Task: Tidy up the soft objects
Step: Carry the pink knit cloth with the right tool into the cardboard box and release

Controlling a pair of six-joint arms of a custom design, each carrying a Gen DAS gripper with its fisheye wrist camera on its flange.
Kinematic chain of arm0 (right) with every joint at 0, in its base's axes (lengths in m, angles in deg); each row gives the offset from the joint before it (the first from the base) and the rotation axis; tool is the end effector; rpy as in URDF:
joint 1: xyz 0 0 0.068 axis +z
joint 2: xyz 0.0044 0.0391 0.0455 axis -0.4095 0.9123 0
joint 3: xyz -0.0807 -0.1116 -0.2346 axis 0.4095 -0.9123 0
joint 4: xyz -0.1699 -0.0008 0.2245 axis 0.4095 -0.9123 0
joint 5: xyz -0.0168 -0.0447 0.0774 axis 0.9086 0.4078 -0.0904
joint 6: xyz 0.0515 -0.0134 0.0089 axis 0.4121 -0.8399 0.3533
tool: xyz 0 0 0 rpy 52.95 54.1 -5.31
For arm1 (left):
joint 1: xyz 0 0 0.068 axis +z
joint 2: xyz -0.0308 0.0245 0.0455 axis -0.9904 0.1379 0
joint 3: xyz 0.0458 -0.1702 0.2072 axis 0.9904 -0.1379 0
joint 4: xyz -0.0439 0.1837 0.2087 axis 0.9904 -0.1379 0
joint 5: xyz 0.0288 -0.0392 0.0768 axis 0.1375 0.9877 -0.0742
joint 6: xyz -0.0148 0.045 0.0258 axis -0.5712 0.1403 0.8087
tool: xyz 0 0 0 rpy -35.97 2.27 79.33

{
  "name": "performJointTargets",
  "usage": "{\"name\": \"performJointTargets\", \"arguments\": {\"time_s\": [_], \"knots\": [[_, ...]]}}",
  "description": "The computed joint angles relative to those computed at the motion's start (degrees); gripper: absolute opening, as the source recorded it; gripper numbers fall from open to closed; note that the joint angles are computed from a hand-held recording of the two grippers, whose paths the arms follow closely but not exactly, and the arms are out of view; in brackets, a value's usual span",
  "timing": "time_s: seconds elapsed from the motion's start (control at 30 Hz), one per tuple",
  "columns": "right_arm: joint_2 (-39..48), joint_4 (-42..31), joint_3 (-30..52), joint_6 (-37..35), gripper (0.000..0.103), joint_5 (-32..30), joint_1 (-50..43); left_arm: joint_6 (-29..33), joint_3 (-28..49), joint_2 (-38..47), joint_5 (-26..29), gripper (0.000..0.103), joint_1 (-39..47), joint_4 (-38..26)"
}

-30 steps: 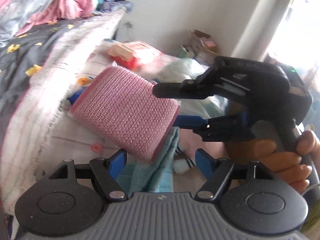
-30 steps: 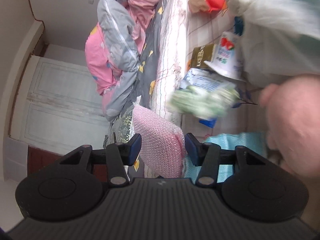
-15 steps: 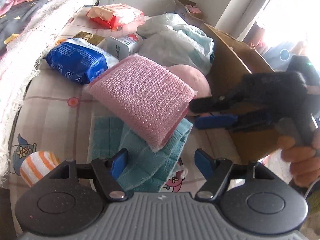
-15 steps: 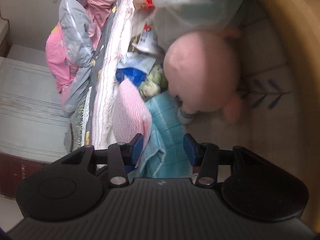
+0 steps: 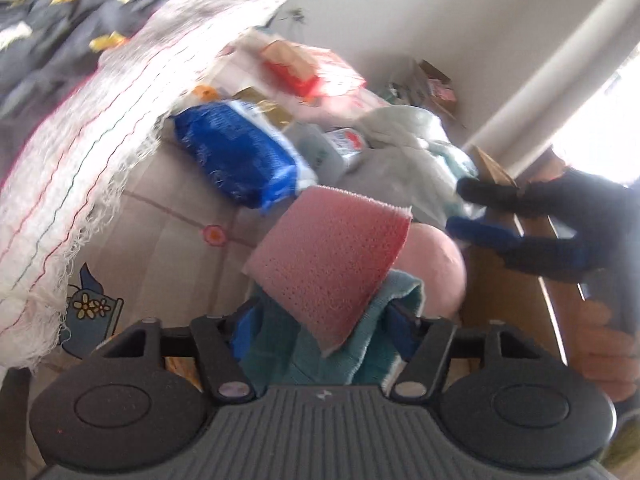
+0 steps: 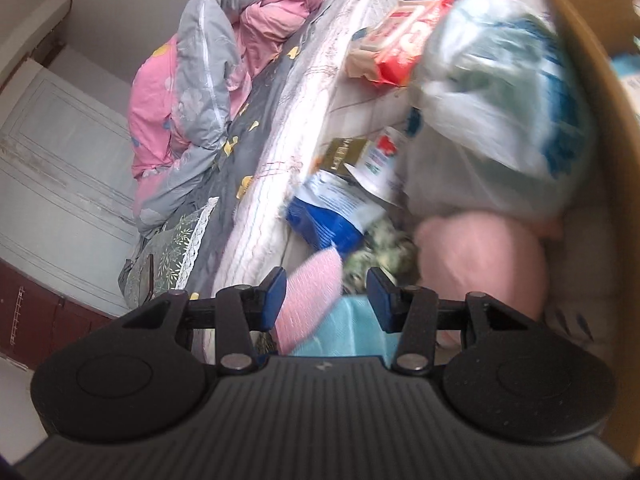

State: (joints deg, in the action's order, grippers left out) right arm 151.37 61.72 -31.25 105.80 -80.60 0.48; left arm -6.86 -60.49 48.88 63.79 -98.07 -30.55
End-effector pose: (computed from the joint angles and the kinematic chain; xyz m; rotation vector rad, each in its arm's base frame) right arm 0.2200 0.1087 0.0810 0.4275 2.3171 0.9217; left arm 0.2546 -0.0904 0.0513 0.3303 2.5156 -0.7991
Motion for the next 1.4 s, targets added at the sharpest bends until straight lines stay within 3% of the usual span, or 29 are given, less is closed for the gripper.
{"name": "performJointTargets", "arguments": {"time_s": [0.4, 0.53, 0.73, 0.87, 1.03, 1.13, 1.27, 1.4], "knots": [[21.64, -19.19, 26.58, -5.95, 0.045, -1.44, 2.24, 2.68, 3.38, 6.41, 1.1, 0.059, -1.54, -0.05], [23.14, -18.86, 25.81, -5.62, 0.039, -1.92, 3.16, 4.18, 3.91, 6.84, 3.52, 0.063, 0.12, -1.2], [20.93, -9.58, 18.99, -2.04, 0.03, -6.15, 0.98, 4.69, 5.83, 8.47, 7.2, 0.065, 0.5, -3.41], [16.15, -4.26, 14.16, 0.06, 0.029, -7.73, 0.41, 4.48, 1.07, 1.64, 6.87, 0.064, -0.1, -0.73], [3.99, -0.67, 6.37, -0.06, 0.028, -7.18, -0.66, 4.92, -4.58, -11.17, 3.89, 0.065, -1.95, -1.4], [-4.11, 1.04, 1.13, 0.34, 0.027, -6.93, -2.67, 5.07, -6.48, -16.91, 2.44, 0.071, -4.34, -1.42], [-15.8, 0.57, -5.81, 0.7, 0.027, -6.14, -7.3, 3.98, -6.17, -17.77, -1.67, 0.076, -8.97, -0.2], [-30.21, -5.66, -12.2, -0.54, 0.027, -10.43, -17.79, 2.07, -3.67, -14.06, -4.74, 0.076, -12.05, -2.01]]}}
